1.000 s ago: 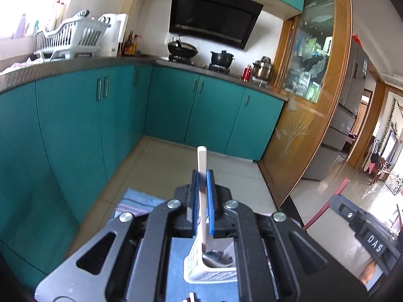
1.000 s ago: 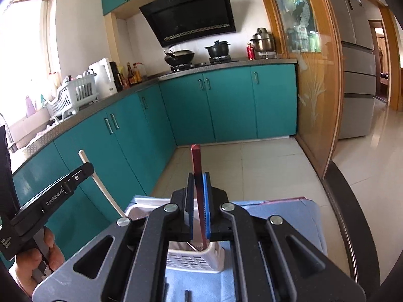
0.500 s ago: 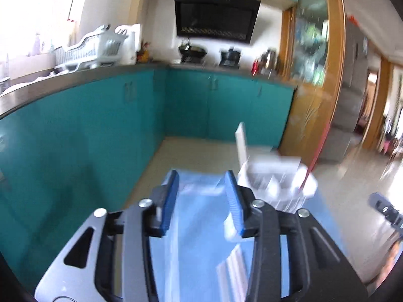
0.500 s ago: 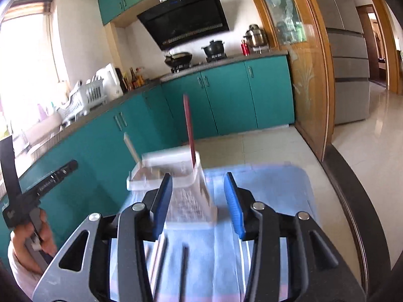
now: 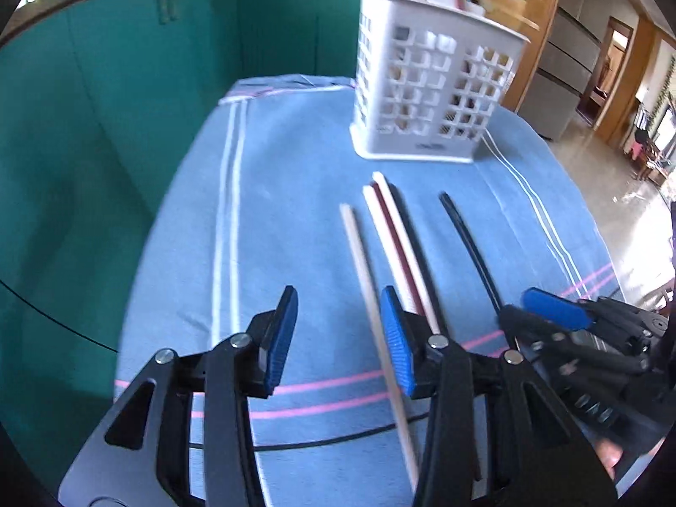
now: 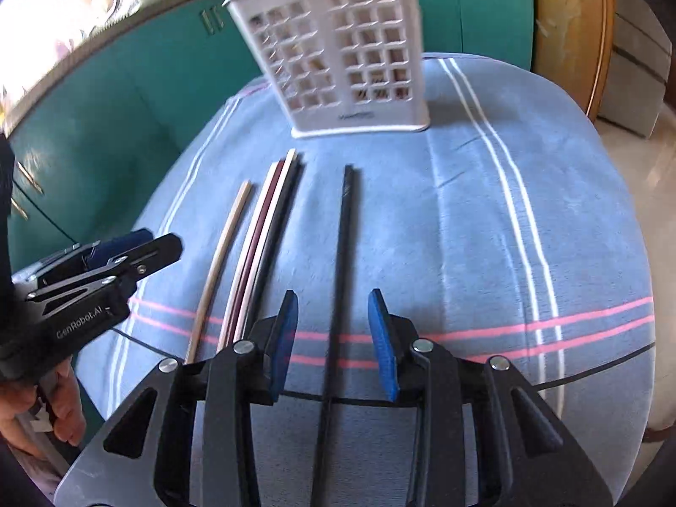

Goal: Organize utensils
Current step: 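Return left gripper to a wooden chopstick while right gripper closes on the black chopstick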

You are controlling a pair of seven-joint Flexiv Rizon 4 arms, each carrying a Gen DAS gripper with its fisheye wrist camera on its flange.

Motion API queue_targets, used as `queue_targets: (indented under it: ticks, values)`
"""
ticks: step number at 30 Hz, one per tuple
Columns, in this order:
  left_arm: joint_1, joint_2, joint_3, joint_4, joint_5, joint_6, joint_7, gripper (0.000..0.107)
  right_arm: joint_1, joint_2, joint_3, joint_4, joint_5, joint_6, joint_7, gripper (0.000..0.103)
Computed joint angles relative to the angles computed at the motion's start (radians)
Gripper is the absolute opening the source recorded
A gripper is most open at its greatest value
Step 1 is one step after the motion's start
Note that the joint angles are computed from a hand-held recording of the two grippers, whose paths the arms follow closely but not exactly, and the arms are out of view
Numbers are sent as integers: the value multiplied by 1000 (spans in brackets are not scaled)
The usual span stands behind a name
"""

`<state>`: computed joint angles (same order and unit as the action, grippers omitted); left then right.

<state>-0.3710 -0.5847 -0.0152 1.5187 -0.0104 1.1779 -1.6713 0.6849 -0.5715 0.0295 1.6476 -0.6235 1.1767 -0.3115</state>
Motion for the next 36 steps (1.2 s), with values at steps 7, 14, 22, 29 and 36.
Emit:
queue_targets:
  ticks: [7, 14, 22, 29, 36]
  values:
    - [-10, -25, -11, -30, -4, -49, 8, 41, 28, 0, -9, -5, -29, -120, 30, 25]
    - [-2, -31, -24, -24, -25, -59, 10, 29, 9, 23, -4, 42, -43, -82, 90, 6]
    - [-3, -24, -25, -7, -35, -58, 7, 7, -17, 52, 13, 75, -48, -87, 142, 6]
    - [24, 23, -59, 69, -67, -53, 50, 6, -37, 76, 63, 107, -2, -54, 100, 6]
    - [37, 64, -75, 134, -96, -47, 111, 9, -32, 73, 86, 93, 61, -37, -17, 18]
